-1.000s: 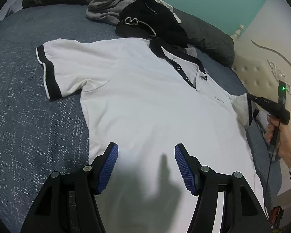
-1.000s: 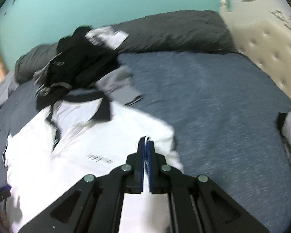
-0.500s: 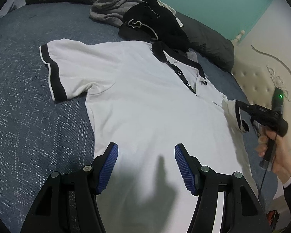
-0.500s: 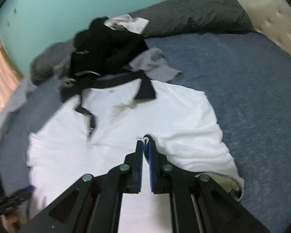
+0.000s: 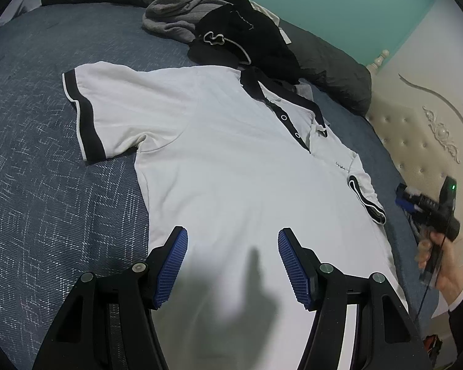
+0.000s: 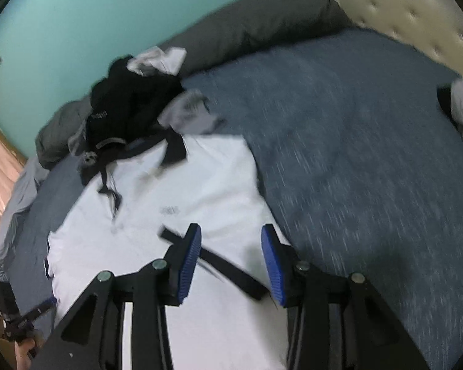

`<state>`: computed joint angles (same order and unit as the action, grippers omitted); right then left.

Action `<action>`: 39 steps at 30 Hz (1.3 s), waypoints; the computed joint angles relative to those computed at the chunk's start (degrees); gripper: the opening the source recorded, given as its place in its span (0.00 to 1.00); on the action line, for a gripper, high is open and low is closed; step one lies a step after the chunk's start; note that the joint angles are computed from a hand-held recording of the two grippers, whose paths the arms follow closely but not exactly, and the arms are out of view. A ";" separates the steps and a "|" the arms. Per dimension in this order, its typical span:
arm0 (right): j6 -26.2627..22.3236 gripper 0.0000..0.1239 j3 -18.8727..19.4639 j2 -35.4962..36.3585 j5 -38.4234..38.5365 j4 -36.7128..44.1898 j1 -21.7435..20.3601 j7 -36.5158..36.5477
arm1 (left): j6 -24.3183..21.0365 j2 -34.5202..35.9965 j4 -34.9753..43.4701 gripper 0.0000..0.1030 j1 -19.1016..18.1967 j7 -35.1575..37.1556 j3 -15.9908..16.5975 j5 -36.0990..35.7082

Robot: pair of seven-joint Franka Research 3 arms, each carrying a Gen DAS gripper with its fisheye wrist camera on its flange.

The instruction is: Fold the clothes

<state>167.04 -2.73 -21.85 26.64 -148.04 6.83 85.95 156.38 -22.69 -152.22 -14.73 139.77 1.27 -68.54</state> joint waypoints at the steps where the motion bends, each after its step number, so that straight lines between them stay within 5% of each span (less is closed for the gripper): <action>1: -1.04 0.33 0.85 -0.18 -1.14 -0.49 -0.90 0.87 | -0.12 0.04 0.05 0.63 0.02 0.01 0.04 0.01; 9: -3.59 0.32 5.45 0.95 -11.54 -2.46 -5.21 8.15 | -0.47 -0.43 -0.03 0.63 0.27 -0.07 0.23 -0.01; 11: -2.36 0.16 4.83 1.09 -11.86 -2.80 -4.77 8.39 | -0.51 -0.34 0.03 0.63 0.38 -0.11 0.37 -0.21; 16: -4.52 0.05 3.97 1.27 -12.82 -2.36 -4.09 8.30 | -0.90 -0.13 0.13 0.63 0.53 0.01 0.22 -0.17; 32: -6.21 0.02 2.29 -2.90 -10.77 -4.80 -3.04 7.74 | -1.12 -0.37 0.01 0.63 0.83 0.13 0.10 -0.80; 39: 0.46 0.05 -1.23 -3.30 -0.94 -5.40 0.66 5.20 | -1.17 -0.46 -0.14 0.63 0.93 0.15 0.07 -0.82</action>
